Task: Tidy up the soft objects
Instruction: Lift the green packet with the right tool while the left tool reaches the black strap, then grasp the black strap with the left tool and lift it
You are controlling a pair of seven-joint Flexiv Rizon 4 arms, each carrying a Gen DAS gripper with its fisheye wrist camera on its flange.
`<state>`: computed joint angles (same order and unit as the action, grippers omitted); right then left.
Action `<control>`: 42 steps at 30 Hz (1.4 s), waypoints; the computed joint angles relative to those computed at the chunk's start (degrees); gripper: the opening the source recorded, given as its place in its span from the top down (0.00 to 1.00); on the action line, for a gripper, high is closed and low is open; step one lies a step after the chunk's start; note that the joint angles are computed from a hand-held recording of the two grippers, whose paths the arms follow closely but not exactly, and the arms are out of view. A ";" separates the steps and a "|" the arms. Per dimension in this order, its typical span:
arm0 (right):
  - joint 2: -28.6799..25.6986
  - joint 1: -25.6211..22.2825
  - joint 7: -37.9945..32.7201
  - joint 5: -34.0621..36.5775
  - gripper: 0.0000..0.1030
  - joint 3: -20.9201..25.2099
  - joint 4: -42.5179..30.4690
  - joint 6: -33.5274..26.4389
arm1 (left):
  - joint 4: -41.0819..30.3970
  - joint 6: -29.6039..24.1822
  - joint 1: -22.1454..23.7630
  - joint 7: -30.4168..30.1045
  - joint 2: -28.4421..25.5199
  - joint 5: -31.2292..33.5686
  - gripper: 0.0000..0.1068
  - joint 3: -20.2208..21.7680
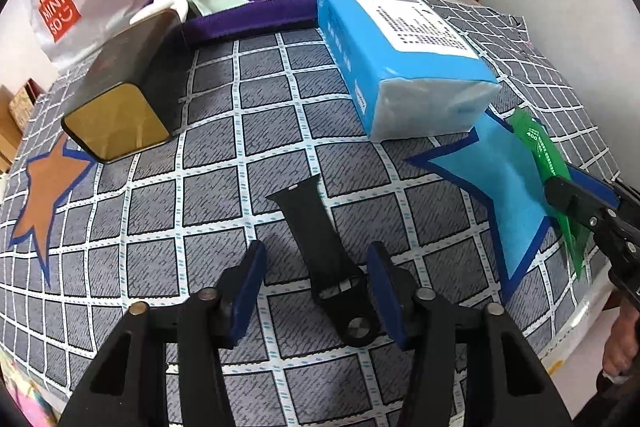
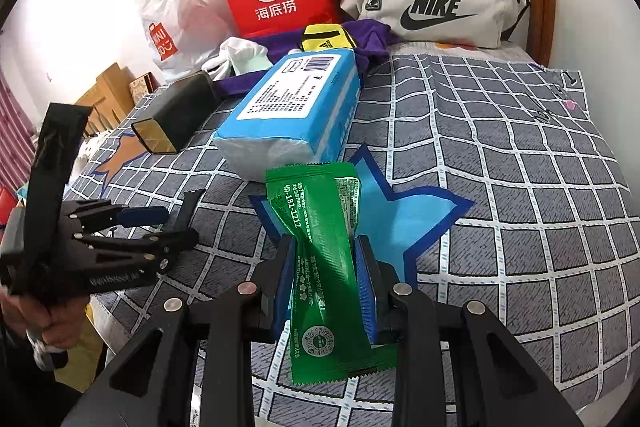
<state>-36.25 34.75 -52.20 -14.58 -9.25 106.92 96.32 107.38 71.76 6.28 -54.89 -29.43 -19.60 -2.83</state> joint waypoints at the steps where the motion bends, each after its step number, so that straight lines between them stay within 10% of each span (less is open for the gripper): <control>1: 0.05 0.17 0.01 -0.02 0.72 -0.10 0.00 -0.09 | 0.71 0.77 1.23 1.83 0.21 -1.24 0.73 -1.82; 25: 2.70 7.10 2.25 -2.19 0.75 -6.62 2.43 -1.21 | 3.13 -0.41 5.28 8.83 2.12 -10.85 0.82 -4.99; 42: 3.83 0.11 2.91 -6.43 0.76 1.90 -4.17 -6.01 | 1.40 -2.70 5.87 16.07 6.50 -24.97 0.82 -4.82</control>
